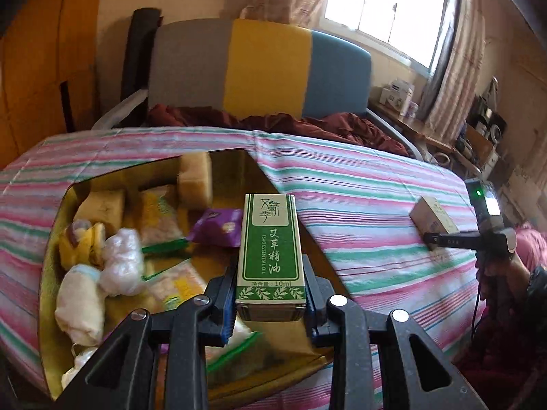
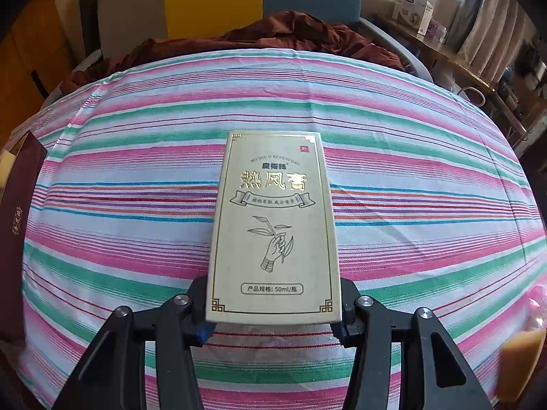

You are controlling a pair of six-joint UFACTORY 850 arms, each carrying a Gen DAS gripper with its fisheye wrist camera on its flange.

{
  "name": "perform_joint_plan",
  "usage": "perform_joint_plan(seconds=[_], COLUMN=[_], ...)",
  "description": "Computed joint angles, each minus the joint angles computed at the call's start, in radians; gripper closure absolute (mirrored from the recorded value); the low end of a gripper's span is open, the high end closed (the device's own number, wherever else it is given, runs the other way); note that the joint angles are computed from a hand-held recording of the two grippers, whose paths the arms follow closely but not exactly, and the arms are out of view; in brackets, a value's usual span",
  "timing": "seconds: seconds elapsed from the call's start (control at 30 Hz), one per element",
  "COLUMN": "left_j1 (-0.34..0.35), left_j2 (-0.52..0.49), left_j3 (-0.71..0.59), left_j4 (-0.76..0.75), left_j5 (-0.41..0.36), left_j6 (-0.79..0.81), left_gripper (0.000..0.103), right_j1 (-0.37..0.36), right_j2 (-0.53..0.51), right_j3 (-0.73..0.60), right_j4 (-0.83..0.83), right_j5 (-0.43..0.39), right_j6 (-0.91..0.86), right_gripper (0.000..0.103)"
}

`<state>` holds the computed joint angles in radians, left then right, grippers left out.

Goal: Organize objects
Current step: 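Carry the green box into the gold tray and open the left gripper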

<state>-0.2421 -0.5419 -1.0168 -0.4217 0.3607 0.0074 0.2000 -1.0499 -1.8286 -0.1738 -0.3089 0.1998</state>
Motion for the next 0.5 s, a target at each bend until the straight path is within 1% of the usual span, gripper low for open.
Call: perform_joint_plan(seconds=[0.1, 0.17, 0.3, 0.43, 0.5], left_j1=[0.051, 0.080, 0.114, 0.132, 0.129], left_j2=[0.020, 0.034, 0.034, -0.006, -0.032], left_j3=[0.037, 0.063, 0.070, 0.019, -0.020], left_j4=[0.048, 0.037, 0.063, 0.236, 0.269], left_j5=[0.001, 0.013, 0.004, -0.037, -0.062], left_j6=[-0.114, -0.141, -0.190, -0.379, -0.419], left_gripper=[0.072, 0.073, 0.073, 0.073, 0.072], right_j1=[-0.001, -0.001, -0.004, -0.005, -0.005], right_j2=[0.001, 0.002, -0.002, -0.005, -0.005], right_j3=[0.001, 0.001, -0.006, -0.013, -0.012], right_j4=[-0.008, -0.007, -0.010, -0.009, -0.010], right_j5=[0.000, -0.001, -0.007, -0.012, -0.012], right_j6=[0.001, -0.003, -0.009, -0.014, -0.014], right_gripper=[0.051, 0.051, 0.051, 0.051, 0.051])
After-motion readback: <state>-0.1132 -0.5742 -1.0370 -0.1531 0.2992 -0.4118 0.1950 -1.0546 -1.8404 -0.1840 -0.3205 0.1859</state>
